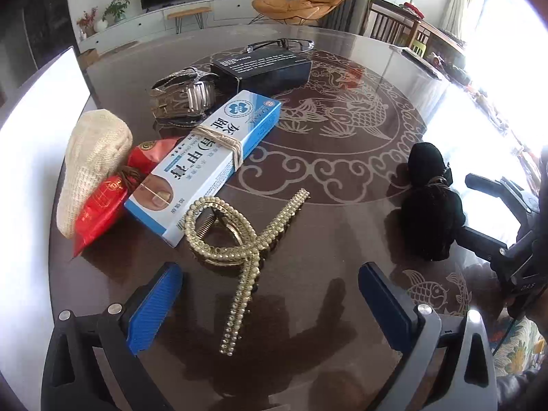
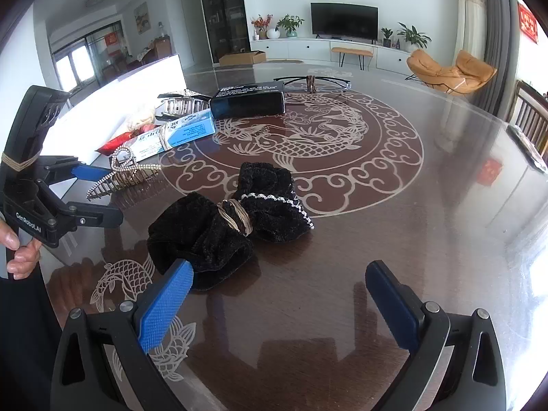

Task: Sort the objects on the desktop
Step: 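Lower the left gripper onto the pearl claw clip while the right closes on the black pouch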

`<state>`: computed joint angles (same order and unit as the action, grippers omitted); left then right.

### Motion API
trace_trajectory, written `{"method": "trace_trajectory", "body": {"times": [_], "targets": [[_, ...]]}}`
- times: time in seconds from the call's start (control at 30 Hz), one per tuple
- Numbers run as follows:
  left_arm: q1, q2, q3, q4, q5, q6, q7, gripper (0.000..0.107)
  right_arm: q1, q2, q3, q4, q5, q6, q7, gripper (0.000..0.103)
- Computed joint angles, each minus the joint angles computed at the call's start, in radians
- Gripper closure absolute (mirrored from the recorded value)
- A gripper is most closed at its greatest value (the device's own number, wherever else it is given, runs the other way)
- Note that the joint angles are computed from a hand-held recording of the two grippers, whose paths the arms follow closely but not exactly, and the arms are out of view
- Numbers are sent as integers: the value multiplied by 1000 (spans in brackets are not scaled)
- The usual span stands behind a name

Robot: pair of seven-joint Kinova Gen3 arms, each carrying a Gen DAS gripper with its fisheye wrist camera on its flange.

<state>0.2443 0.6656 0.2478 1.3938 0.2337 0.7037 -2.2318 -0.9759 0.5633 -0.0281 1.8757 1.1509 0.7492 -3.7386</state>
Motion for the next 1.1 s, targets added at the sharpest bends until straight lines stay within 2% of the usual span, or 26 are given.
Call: {"method": "trace_trajectory", "body": {"times": [0.03, 0.1, 0.17, 0.2, 0.27, 0.37, 0.5, 0.53, 0.57, 0.63, 0.73, 0.8, 0.93, 1.0, 1.03, 1.1], "targets": [[2, 13, -11, -21, 4, 16, 16, 4, 2, 1, -2, -2, -3, 2, 5, 2], [-47, 34, 24, -56, 42, 80, 0, 4, 28, 3, -41, -8, 5, 24, 3, 2], [-123, 53, 88, -67, 99, 150, -69, 4, 92, 6, -129, -10, 40, 63, -15, 2], [-138, 52, 95, -58, 123, 162, -102, 4, 124, 7, -175, -8, 58, 83, -26, 2], [-115, 25, 52, -33, 128, 138, -123, 4, 165, 12, -235, -9, 82, 112, -39, 2], [-49, 30, -19, -41, 93, 77, -61, 4, 173, 14, -244, -14, 78, 119, -31, 2], [-44, 51, 5, -68, 83, 65, -32, 4, 168, 16, -237, -21, 64, 120, -16, 2], [-48, 46, 17, -55, 87, 48, -42, 11, 167, 15, -235, -20, 65, 120, -17, 2], [-34, 33, 9, -34, 82, 13, -47, 31, 171, 15, -241, -20, 67, 121, -20, 2], [-7, 17, -2, -10, 55, -30, -41, 48, 165, 14, -232, -18, 62, 116, -20, 2], [-48, -1, 20, 19, 76, -36, -41, 49, 174, 15, -243, -18, 69, 117, -27, 2], [-73, -19, 27, 51, 99, -65, -36, 49, 157, -3, -193, -9, 38, 53, -15, 2], [-117, -52, 56, 99, 161, -111, -19, 50, 120, -54, -102, 22, 50, -85, -60, 2], [-149, -72, 89, 132, 202, -142, -36, 53, 188, -55, -140, -10, 27, -126, -8, 2], [-160, -82, 96, 141, 216, -147, -40, 61, 234, -38, -178, -43, 7, -127, 33, 2], [-195, -92, 114, 149, 258, -135, -47, 68, 321, 25, -270, -123, -16, -81, 114, 3]]}}
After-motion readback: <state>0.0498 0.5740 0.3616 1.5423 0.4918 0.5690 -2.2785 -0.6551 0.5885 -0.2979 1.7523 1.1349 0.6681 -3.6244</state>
